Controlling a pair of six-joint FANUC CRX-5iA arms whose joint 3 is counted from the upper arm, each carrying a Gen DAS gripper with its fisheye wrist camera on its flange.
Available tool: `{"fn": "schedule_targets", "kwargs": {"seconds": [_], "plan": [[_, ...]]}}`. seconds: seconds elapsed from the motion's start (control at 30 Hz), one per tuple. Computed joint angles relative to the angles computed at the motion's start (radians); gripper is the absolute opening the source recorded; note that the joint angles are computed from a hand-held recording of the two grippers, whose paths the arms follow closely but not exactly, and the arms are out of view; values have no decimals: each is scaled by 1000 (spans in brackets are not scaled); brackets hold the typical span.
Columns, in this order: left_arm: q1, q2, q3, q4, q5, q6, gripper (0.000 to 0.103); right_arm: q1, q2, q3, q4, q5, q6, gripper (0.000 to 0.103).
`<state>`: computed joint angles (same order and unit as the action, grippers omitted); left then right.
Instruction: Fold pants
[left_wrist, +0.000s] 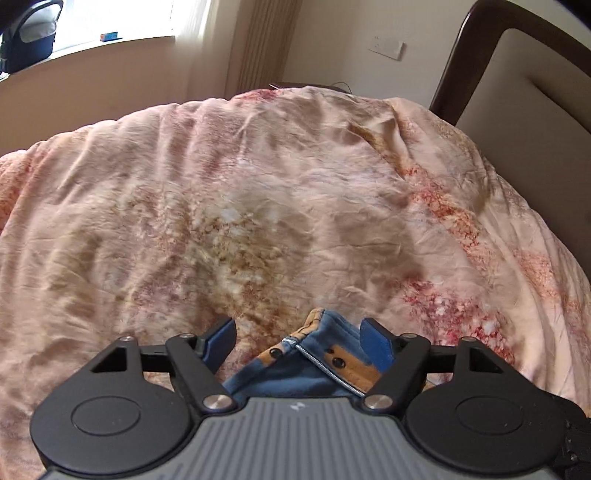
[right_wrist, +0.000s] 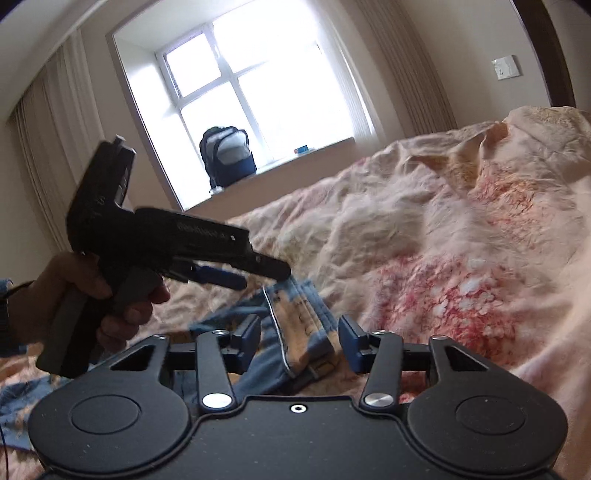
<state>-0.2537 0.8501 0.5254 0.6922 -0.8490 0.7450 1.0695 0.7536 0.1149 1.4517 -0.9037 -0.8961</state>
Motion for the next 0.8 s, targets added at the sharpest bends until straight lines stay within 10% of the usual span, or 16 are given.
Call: {"fn": "schedule_targets", "kwargs": {"seconds": [0.27, 0.43, 0.8], "plan": [[-9, 42, 78, -58, -34, 46, 59, -1, 3, 2, -15, 8, 6, 33], [-11, 53, 102, -60, -74, 5, 31, -1, 6, 5, -25, 14, 16, 21], [-26, -63, -106, 54, 95, -176, 17, 8, 17, 13, -9, -27, 21, 13]]}}
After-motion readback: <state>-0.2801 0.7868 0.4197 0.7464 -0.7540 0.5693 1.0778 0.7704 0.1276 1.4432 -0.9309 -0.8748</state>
